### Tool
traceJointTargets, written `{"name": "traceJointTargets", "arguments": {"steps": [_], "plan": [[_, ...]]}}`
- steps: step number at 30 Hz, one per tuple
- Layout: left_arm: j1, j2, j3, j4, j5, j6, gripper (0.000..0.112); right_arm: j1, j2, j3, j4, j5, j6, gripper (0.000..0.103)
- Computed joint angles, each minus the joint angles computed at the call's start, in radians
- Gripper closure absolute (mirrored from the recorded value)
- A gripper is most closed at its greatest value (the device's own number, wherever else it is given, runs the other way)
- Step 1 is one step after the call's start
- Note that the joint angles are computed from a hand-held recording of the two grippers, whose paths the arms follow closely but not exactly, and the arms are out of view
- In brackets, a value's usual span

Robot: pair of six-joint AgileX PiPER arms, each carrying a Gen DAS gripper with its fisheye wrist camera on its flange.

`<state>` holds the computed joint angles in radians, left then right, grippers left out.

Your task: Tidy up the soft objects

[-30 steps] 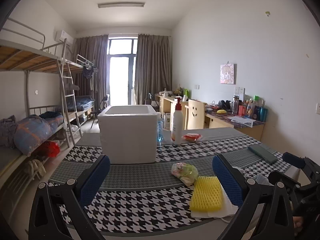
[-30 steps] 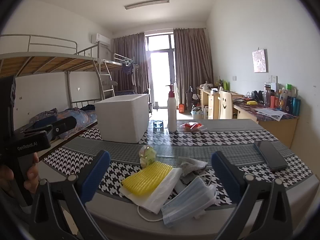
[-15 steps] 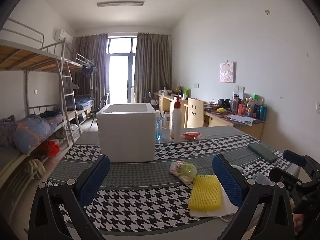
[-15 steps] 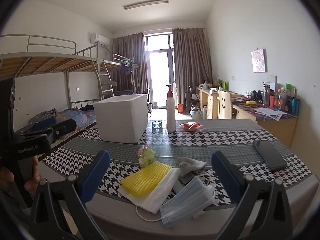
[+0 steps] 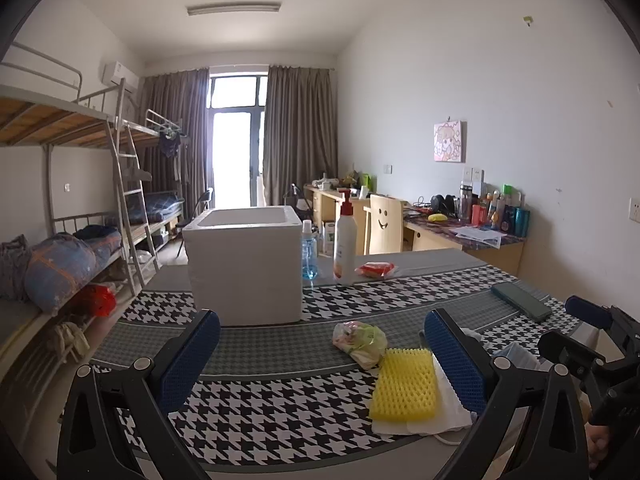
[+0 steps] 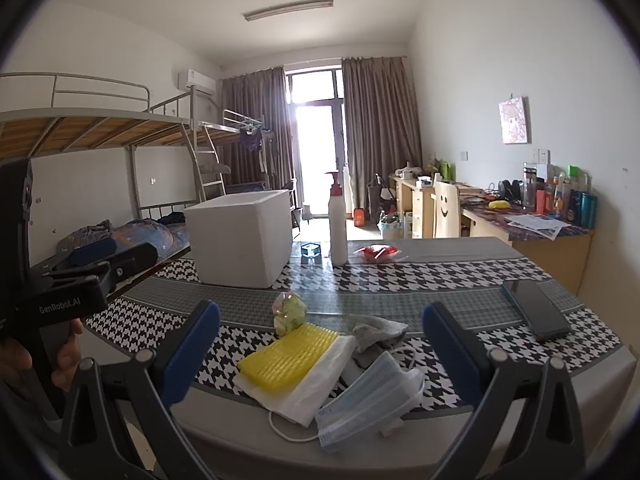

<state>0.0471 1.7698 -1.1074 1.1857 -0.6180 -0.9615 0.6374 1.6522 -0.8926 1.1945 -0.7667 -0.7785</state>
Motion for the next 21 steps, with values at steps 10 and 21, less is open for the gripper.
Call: {"name": "traceJointTargets", "arguments": {"steps": [10,21], "plan": [[0.005,0.014,-0.019,0.043,0.0,-0.037,0.01,-0.012,0.013,-0.01,0.018,0.005,-0.01,0.001],[-0.021,0.037,-0.039,0.11,0.008,-0.072,0.01,-0.033,0.027,-0.016,0.064,0.029,-0.042,0.001]]}}
